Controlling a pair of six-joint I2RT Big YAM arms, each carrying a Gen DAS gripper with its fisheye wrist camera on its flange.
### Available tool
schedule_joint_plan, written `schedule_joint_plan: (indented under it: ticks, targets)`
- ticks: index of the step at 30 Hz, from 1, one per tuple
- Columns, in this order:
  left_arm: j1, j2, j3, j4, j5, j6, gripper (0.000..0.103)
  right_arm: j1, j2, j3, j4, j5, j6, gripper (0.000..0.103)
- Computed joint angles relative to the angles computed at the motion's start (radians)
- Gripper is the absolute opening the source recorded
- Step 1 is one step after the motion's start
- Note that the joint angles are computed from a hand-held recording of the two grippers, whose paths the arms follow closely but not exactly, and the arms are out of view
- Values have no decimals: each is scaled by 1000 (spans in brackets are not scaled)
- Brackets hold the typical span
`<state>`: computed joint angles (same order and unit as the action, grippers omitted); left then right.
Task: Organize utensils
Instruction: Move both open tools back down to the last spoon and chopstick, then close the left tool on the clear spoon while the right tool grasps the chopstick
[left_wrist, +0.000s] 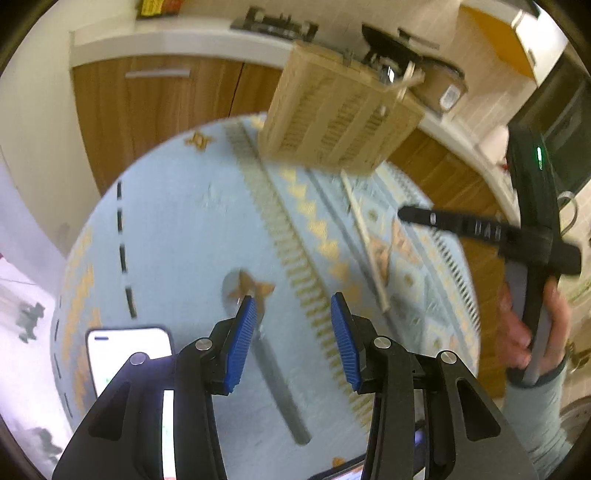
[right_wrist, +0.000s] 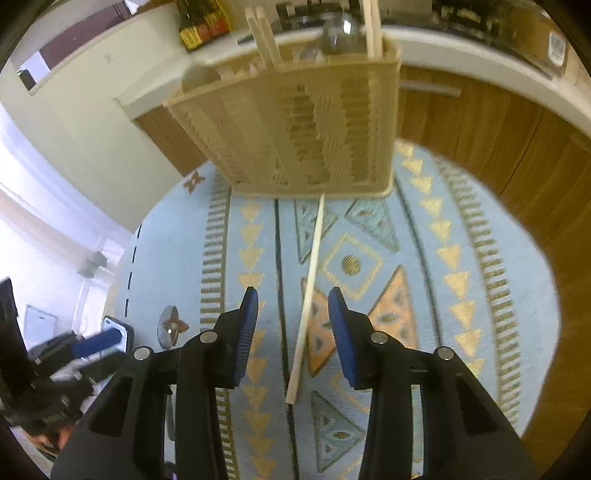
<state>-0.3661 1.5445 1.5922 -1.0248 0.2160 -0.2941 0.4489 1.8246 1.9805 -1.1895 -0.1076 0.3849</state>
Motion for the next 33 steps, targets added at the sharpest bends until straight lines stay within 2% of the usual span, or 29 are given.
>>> schedule_joint_plan:
  ticks: [2,3,5,7,10,15,19,21,23,24,30,33]
  targets:
    - [-13,12,3,-31,-24,22,40,-14,30,18,-19,-77,34,33]
    - [-20,22,5,-50,-35,34,40,-16,44,29,-29,-87,44,31]
    - [-27,42,5,-68,-51,41,40,-13,74,55,-46,-64,48,31]
    - [-29,54,1,-78,-58,41,40,-7,103,83,-66,-32,44,25]
    - [-28,63,-4,-88,-54,38,38,11,134,122,-86,63,20,24]
    - [-47,78,20,-99,-106,54,36,21,172,162,-119,84,4,22]
    - [-73,90,34,-104,-167,71,36,34,171,153,-108,109,-39,22]
    - [-78,90,32,-96,-179,75,30,42,175,160,-120,133,-63,20]
    - [-83,91,33,-96,-204,76,15,51,186,174,-135,179,-75,10]
    - [-85,92,35,-96,-223,80,12,54,192,182,-137,185,-79,8]
    - [-85,63,-16,-12,-219,62,8,39,130,81,-69,106,-117,5]
    - [-78,53,-23,22,-181,42,1,41,95,35,-52,136,-126,5]
